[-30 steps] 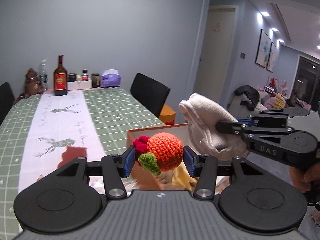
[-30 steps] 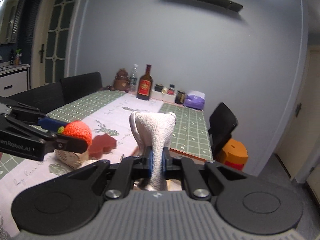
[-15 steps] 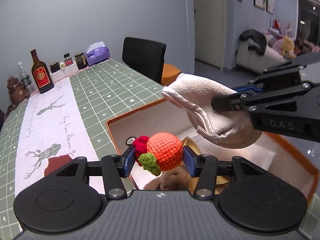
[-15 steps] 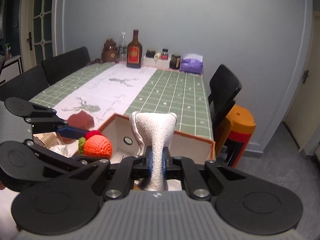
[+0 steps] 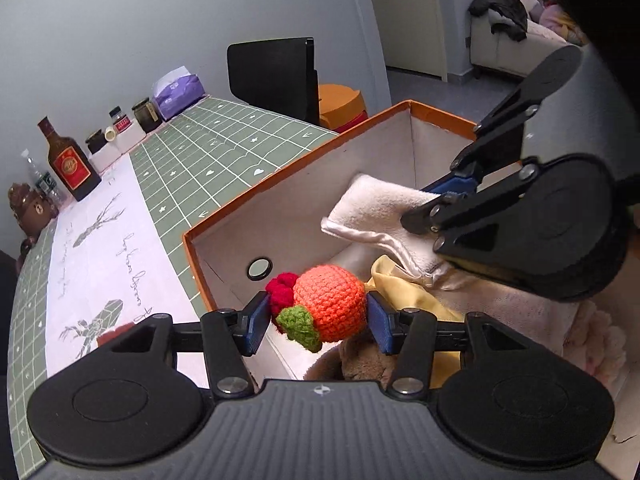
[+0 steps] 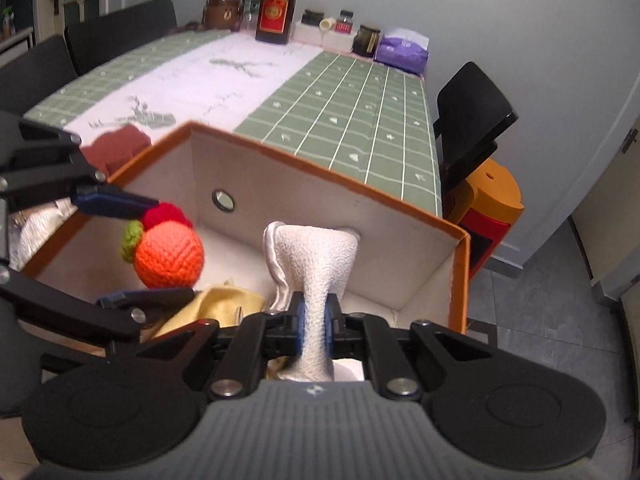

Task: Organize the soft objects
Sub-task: 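Lower the towel into the orange box and open the right tool, then move both tools back from the box to the table items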

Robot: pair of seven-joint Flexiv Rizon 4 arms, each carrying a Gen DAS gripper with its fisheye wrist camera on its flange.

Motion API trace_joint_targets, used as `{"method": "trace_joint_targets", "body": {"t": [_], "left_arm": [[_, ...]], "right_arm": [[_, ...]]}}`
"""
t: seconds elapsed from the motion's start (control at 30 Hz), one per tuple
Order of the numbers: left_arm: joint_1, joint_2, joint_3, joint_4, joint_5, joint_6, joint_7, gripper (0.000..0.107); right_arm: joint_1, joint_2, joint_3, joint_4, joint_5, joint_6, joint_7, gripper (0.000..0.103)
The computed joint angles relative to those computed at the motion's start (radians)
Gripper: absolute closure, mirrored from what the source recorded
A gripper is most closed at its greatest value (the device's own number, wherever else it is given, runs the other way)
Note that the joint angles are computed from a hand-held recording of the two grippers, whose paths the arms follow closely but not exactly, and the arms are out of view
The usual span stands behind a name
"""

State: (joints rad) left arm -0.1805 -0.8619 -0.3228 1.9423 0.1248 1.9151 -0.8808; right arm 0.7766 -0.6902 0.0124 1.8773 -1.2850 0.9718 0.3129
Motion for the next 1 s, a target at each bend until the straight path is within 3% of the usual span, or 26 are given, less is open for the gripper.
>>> {"method": "trace_joint_targets", "body": {"t": [0.17, 0.2, 0.3, 0.37, 0.7, 1.0], "left_arm": [[-0.010, -0.005, 0.005, 0.000, 0.004, 0.016, 0.001, 0.043], [-0.012, -0.006, 0.007, 0.001, 0.007, 0.026, 0.000, 0.042], [-0.061, -0.006, 0.057, -0.007, -0.003, 0.059, 0.003, 0.029], [-0.070, -0.006, 0.066, -0.005, -0.003, 0.066, 0.006, 0.026], [0.014, 0.025, 0.007, 0.058, 0.063, 0.129, -0.026, 0.026], [0.103, 0.076, -0.017, 0.154, 0.129, 0.239, -0.147, 0.026]], "right_arm": [[-0.001, -0.021, 0.011, -0.020, 0.073, -0.009, -0.076, 0.092], [0.001, -0.022, 0.011, -0.022, 0.085, -0.011, -0.086, 0.087], [0.006, -0.026, 0.012, -0.025, 0.124, -0.012, -0.116, 0.082], [0.012, -0.025, 0.010, -0.024, 0.138, -0.014, -0.141, 0.078], [0.048, 0.023, 0.014, -0.014, 0.170, -0.089, -0.196, 0.054], [0.096, 0.082, 0.048, -0.012, 0.140, -0.242, -0.137, 0.046]]}}
